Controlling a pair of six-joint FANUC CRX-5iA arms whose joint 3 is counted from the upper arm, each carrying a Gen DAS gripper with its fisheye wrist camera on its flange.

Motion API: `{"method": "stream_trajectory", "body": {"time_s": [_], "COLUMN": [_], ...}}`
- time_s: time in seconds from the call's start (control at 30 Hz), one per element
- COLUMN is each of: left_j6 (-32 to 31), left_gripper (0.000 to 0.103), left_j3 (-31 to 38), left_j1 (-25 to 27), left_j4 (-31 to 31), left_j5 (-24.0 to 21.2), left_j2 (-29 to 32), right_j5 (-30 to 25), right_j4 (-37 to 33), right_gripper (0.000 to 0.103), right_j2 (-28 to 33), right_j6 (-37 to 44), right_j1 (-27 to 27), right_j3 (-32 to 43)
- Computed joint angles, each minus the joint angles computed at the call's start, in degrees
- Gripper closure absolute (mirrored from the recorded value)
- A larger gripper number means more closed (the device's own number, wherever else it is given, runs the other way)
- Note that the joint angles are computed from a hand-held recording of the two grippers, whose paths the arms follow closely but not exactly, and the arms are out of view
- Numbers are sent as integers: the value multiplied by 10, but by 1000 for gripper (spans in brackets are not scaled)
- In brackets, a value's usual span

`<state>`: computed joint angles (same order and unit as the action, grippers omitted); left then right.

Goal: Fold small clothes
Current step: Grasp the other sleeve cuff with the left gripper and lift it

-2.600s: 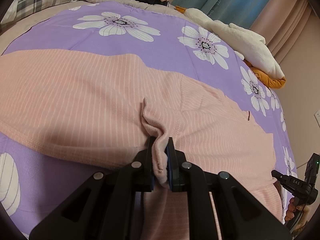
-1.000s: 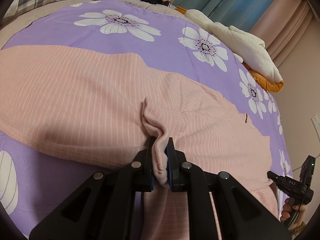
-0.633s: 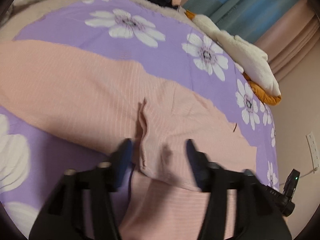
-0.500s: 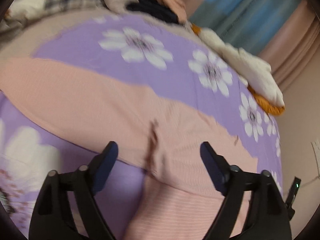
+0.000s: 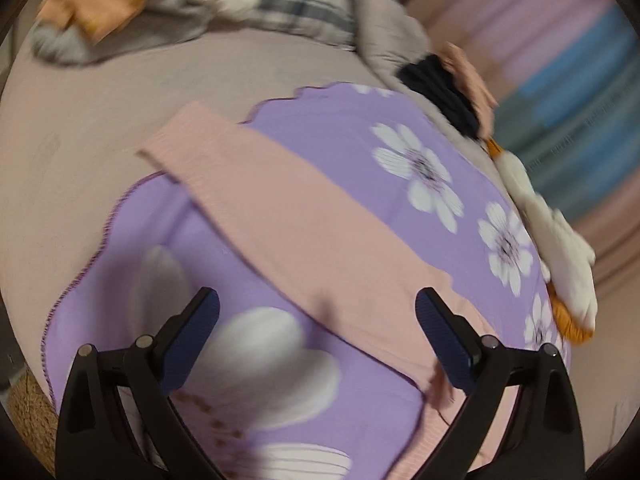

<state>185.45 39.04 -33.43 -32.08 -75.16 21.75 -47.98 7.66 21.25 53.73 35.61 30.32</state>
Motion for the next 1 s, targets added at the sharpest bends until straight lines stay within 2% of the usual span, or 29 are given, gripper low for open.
{"method": "stream_trajectory", "body": {"time_s": [0.1,0.2,0.33,0.43,0.5,0.53,0.6,0.67,0.8,0.87,0.93,1.0], "left_j6": [22,33,61,88,96,95,78,52,-6,-25,-45,-82], "left_gripper": [17,27,31,41,62,69,100,100,100,101,101,101], "left_j3": [-42,-92,-119,-140,-141,-136,-114,-73,23,56,79,125], "left_j1": [19,42,46,60,67,70,73,67,25,12,2,-9], "left_j4": [15,35,6,4,4,7,13,4,-81,-103,-119,-134], "left_j5": [19,63,96,128,130,123,87,36,-46,-57,-41,-44], "left_j2": [-21,-44,-60,-68,-67,-63,-49,-27,14,26,31,51], "right_j5": [-9,-26,-42,-40,-41,-44,-47,-50,-51,-53,-55,-51], "right_j4": [-14,2,-14,-11,-15,-16,-15,-12,-18,-19,-23,-23], "right_gripper": [30,30,30,30,30,30,30,30,30,30,30,30], "right_j2": [13,26,36,31,32,33,34,35,36,36,36,33], "right_j6": [21,9,17,12,10,8,3,-3,-5,-9,-7,-8], "right_j1": [4,10,6,6,4,4,3,2,-1,-3,-4,-5], "right_j3": [24,37,54,46,46,48,49,49,50,50,51,47]}}
